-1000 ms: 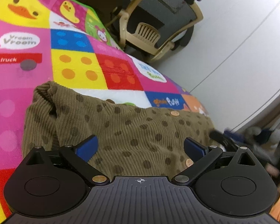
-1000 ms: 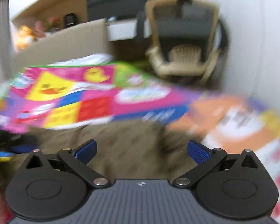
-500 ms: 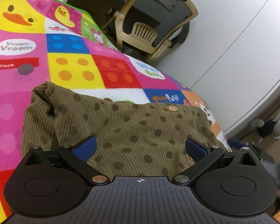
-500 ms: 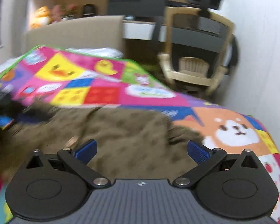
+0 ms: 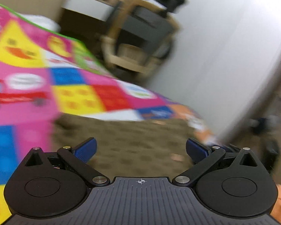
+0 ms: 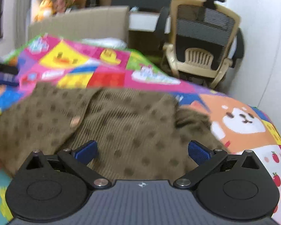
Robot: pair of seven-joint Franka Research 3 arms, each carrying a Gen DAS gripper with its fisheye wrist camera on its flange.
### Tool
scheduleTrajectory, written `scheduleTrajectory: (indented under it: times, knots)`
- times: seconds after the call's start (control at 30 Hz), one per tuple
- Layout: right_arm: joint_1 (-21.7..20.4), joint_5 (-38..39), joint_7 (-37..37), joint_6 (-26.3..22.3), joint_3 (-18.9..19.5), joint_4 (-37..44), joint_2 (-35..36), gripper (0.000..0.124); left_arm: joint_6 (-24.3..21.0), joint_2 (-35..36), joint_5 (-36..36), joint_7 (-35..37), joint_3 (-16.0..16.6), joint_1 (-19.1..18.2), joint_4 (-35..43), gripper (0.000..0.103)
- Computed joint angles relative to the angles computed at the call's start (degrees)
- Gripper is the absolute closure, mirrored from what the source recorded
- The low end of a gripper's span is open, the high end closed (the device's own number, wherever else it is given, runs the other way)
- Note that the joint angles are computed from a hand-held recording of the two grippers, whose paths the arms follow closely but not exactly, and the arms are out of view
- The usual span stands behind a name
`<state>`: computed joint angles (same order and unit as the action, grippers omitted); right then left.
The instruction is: Fold clothes
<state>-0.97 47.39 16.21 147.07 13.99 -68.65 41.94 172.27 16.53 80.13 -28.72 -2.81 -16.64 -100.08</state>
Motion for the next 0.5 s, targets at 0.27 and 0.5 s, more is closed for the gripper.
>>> scheduleTrajectory:
  times: [0.27, 0.5]
  knots:
    - [6.8, -13.9, 16.9, 8.4, -10.4, 14.0, 10.4, 0.021, -4.0, 4.4, -16.9, 11.2, -0.1, -0.7, 1.2, 0.0]
    - [6.1, -21.6, 22.7, 9.6, -10.2, 16.7, 13.8, 0.021, -15.8, -7.8, -7.7, -1.7, 1.0, -3.9, -10.4, 0.0]
